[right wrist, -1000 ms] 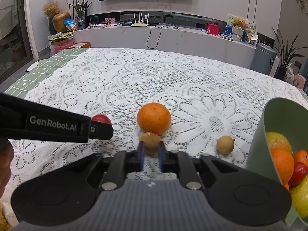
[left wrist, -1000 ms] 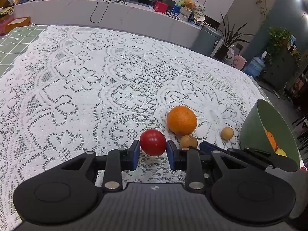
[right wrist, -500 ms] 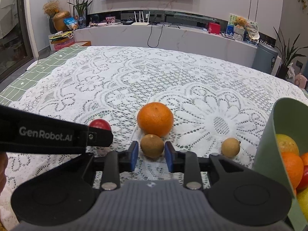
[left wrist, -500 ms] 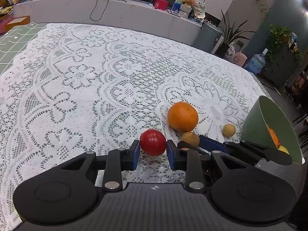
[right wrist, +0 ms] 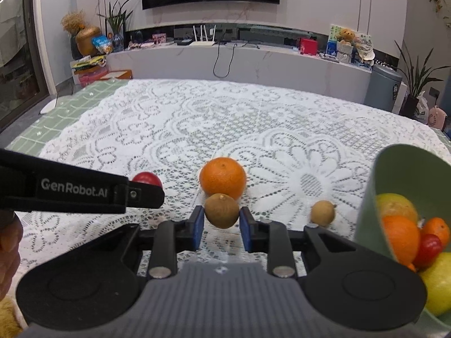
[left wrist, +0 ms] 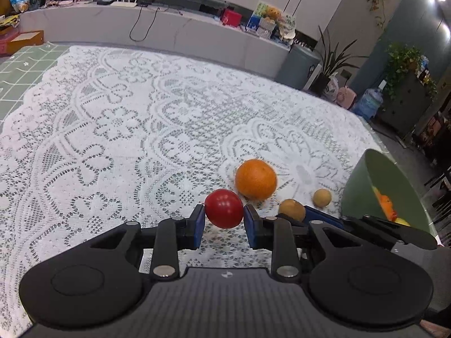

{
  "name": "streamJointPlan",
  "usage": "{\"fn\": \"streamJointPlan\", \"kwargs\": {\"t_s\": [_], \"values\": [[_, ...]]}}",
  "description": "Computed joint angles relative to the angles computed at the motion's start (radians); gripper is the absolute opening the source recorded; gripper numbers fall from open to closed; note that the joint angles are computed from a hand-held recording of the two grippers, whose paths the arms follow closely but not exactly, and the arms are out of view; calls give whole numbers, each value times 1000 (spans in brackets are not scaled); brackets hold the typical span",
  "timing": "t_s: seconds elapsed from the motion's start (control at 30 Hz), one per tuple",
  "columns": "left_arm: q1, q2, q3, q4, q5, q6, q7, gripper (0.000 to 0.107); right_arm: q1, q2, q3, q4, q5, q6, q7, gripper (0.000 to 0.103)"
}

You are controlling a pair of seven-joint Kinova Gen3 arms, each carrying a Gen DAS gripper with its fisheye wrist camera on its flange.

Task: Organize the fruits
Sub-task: 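Carry the tomato and kiwi over the green colander and lower them inside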

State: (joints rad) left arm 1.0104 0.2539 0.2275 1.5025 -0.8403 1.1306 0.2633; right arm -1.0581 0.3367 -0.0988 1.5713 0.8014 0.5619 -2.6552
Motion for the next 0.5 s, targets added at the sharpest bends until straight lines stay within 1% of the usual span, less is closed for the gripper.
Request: {"fn": "streamJointPlan", "kwargs": {"t_s": [0.1, 0.17, 0.33, 0.43, 0.5], "values": [[24, 7, 4, -27, -23, 33, 0, 33, -14, -40, 6, 31, 35, 4, -33, 24], [39, 14, 6, -48, -36, 49, -1, 33, -23, -69, 1, 56, 84, 12, -68, 24], [82, 32, 4, -110, -63, 81, -9, 33, -26, -136, -38, 108, 214, 68, -145, 24], [109, 53, 0, -163, -73, 105, -28, 33, -11, -175, -66, 136, 265, 106, -189, 24], [127, 73, -6, -205, -75, 119, -59, 33, 8, -202, -86, 156, 277, 125, -213, 24]]}}
